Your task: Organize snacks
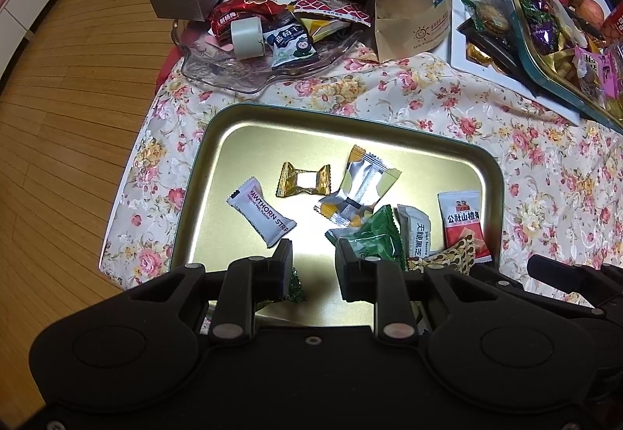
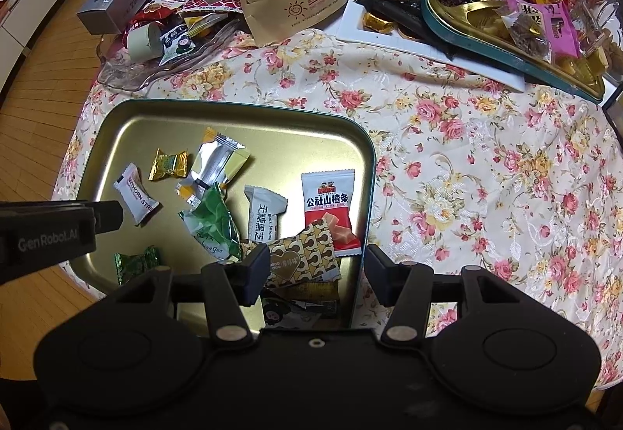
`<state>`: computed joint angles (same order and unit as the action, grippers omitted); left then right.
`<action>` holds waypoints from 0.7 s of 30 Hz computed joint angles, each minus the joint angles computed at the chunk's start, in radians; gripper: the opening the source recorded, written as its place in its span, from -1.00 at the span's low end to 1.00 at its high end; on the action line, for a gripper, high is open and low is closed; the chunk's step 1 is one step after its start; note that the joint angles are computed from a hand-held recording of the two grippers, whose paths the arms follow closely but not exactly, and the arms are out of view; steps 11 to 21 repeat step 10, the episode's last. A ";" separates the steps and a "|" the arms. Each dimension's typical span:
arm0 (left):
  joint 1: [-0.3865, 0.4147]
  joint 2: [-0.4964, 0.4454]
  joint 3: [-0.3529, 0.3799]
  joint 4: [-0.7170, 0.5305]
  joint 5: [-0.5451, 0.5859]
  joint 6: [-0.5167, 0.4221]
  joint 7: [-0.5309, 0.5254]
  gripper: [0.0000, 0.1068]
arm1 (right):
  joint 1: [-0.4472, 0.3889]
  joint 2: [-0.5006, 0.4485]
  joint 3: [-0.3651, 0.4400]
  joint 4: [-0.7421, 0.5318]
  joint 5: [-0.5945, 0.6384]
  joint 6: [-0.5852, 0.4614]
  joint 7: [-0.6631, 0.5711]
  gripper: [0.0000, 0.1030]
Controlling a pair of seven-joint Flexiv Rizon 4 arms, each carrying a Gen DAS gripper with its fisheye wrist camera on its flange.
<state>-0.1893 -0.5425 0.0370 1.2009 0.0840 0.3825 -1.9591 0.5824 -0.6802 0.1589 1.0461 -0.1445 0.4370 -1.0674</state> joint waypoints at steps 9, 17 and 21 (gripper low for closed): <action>-0.008 -0.003 0.002 -0.006 0.013 0.000 0.003 -0.37 | -0.001 0.002 0.001 0.003 0.002 0.004 -0.002 0.10; -0.009 -0.004 0.002 -0.010 0.014 -0.005 0.001 -0.37 | -0.001 0.002 0.001 0.003 0.003 0.004 -0.003 0.10; -0.009 -0.004 0.002 -0.010 0.014 -0.005 0.001 -0.37 | -0.001 0.002 0.001 0.003 0.003 0.004 -0.003 0.10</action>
